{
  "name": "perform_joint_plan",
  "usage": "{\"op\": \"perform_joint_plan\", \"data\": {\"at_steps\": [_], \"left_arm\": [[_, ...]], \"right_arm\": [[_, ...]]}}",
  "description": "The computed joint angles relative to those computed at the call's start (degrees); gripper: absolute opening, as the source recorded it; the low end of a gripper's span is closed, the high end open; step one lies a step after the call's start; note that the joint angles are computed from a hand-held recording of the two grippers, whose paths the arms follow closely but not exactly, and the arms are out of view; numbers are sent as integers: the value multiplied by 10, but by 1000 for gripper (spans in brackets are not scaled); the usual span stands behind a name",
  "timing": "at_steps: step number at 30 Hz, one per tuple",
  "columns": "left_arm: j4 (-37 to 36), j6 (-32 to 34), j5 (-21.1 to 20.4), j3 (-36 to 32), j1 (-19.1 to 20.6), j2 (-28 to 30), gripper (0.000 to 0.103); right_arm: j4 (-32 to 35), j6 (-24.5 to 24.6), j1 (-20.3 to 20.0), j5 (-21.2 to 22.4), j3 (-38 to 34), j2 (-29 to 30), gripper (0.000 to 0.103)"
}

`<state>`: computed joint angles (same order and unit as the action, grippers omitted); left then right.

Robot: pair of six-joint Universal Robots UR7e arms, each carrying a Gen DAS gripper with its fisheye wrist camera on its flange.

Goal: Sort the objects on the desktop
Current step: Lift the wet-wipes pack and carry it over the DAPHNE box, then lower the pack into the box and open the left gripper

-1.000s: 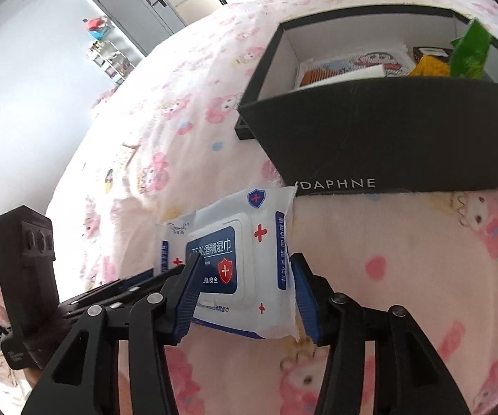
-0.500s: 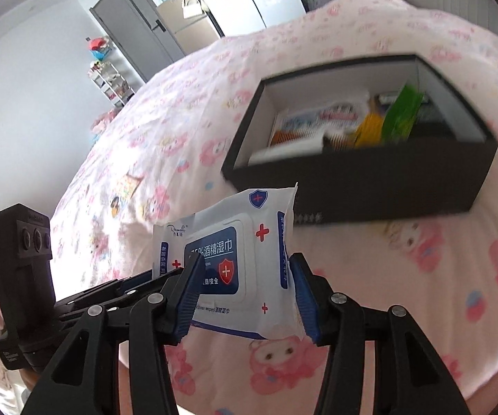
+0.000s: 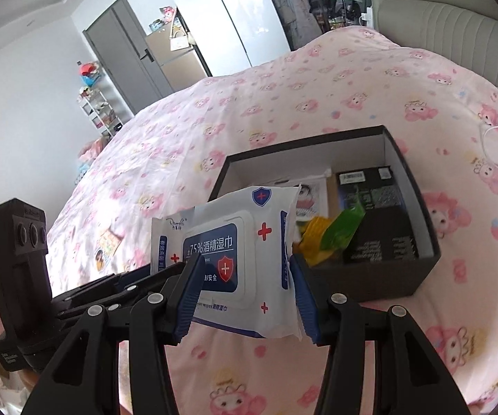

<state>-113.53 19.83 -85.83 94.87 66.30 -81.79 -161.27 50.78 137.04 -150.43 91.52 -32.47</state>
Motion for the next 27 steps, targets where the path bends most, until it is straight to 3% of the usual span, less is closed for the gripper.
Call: {"op": "perform_joint_plan", "data": {"at_steps": [16,23,27], "left_arm": [[-20,-5,16,-74,11,113,35],[-8,-11,26,-108,16,159,35],[8,-26,43,-122,19,182,35]], "right_arm": [[-29,-91,-79,31,-38,16,47],[-37,-111,-102,37,-40,14,46],[-42,-96,-119,47,-33,12,47]]}}
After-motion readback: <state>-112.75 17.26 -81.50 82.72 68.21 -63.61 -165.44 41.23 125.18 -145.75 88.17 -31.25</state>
